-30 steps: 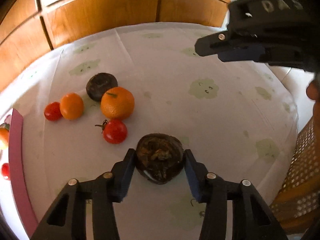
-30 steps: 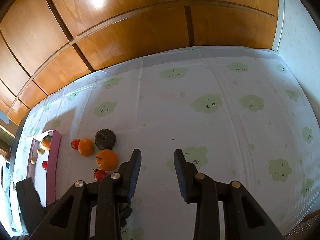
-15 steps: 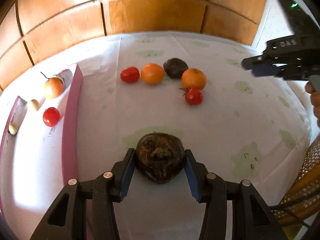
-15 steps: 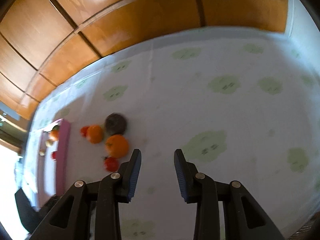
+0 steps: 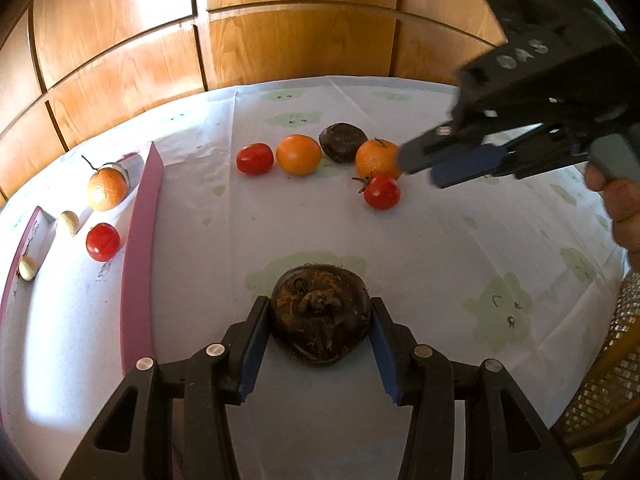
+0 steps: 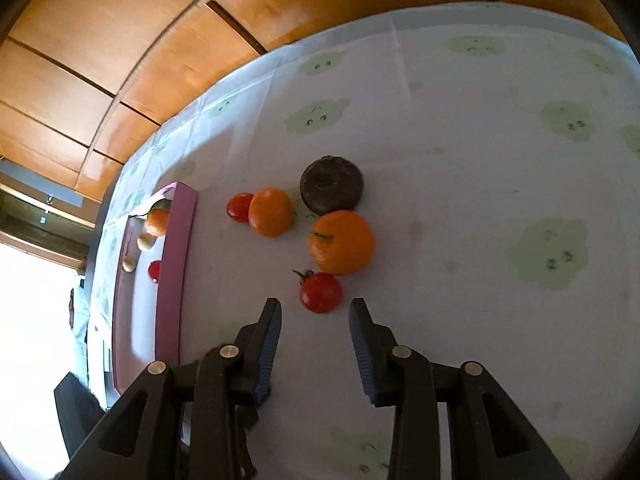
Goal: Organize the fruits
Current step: 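Lift the dark brown fruit with the left gripper while the right gripper grasps a red tomato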
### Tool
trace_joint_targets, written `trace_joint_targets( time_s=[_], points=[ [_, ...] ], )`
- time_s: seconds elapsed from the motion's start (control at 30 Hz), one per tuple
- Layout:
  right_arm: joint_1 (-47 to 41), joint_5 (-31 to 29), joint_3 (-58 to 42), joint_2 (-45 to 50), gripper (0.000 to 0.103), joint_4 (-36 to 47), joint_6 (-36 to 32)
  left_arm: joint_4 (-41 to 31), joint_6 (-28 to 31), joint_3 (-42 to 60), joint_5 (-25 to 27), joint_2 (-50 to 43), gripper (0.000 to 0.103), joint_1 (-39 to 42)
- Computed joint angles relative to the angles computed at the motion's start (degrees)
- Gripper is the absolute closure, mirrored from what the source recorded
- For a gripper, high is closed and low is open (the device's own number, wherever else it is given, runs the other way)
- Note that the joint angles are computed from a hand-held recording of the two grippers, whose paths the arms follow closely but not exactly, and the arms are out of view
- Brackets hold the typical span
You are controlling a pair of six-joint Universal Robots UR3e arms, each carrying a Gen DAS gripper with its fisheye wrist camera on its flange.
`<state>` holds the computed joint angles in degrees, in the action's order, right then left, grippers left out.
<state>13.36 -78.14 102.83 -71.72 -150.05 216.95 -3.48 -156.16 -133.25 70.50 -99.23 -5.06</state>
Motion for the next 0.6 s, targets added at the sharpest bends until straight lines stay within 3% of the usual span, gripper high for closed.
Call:
trace_joint_targets(
  time_s=[0.27,0.37,0.6],
  points=[
    [2.16,-3.65,-8.02,8.53,0.066,0.95,3.64,-0.09,0.83,-1.38,-2.17,1.01,0.054,1.62],
    [3.76,-6.65,-11.08,9.23,0.077,4.93,1.47,0.63,0.87,-1.75,-2.45,0.84,0.054,1.85],
    [8.43,-14.22,-17.53,9.03,0.077,16.73,-7.24,1.15,1.1,-1.4,-2.77,0.03,0.054,1.92]
  ],
)
